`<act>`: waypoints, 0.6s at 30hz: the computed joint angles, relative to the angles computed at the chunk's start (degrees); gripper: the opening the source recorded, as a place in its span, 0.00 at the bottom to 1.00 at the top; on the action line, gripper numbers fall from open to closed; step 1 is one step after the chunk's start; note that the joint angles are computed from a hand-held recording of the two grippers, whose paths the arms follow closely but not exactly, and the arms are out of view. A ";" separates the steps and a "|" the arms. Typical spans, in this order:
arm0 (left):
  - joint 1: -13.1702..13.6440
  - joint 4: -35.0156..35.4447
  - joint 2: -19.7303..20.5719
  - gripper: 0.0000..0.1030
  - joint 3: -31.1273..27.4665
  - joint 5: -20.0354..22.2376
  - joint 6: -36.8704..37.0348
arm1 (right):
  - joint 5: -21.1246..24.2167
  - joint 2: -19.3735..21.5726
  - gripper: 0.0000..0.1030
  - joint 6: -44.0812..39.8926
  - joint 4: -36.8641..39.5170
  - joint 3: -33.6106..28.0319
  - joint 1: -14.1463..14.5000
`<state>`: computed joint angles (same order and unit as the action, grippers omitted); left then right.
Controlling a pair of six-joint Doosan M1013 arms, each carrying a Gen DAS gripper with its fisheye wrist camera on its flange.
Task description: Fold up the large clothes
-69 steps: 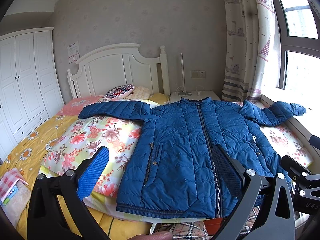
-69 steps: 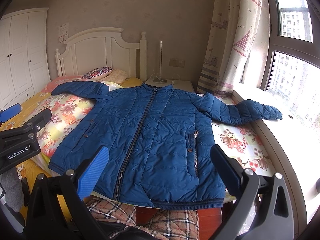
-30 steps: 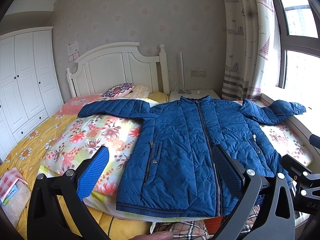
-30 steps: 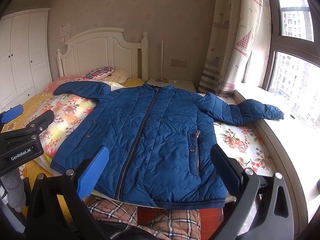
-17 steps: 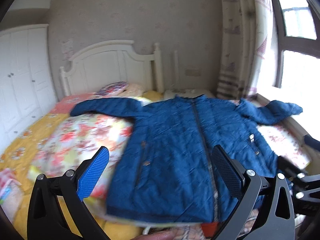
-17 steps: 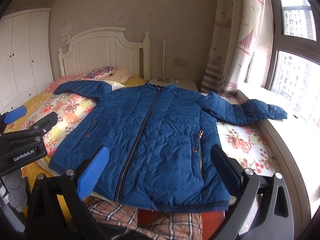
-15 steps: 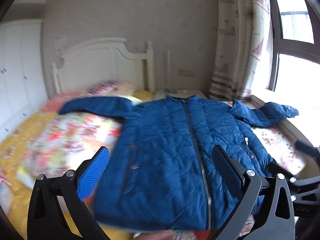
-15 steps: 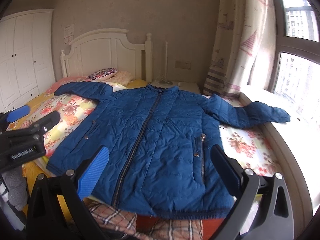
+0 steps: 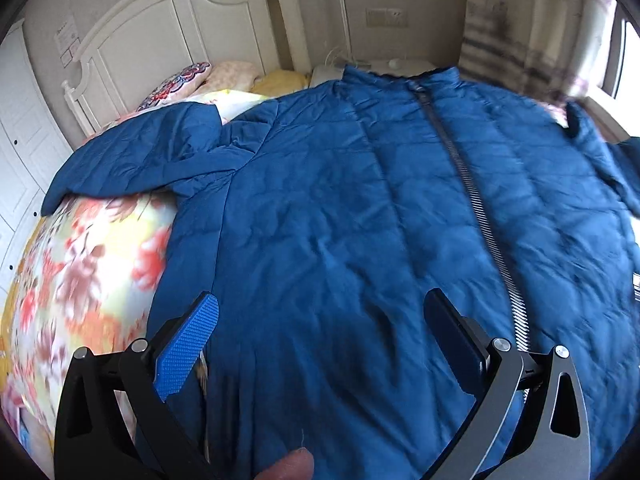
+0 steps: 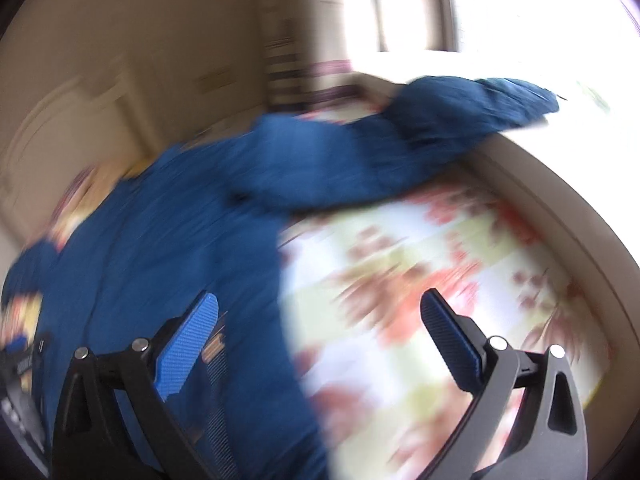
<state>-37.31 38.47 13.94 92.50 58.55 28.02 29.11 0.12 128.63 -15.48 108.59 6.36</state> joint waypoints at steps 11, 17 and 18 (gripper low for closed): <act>3.89 -5.93 -0.59 0.96 3.18 -10.48 1.22 | 1.69 10.69 0.94 6.97 -0.72 -10.00 -7.66; 3.62 -5.47 -0.12 0.96 2.61 -9.13 1.36 | 1.19 13.53 0.55 8.92 1.24 -11.92 -9.00; 3.64 -5.42 -0.13 0.96 2.63 -9.21 1.33 | -0.88 13.26 0.30 8.66 1.00 -11.58 -8.67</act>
<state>-33.67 33.05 13.81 95.12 49.34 29.36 28.23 13.39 137.28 -14.48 97.01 -2.31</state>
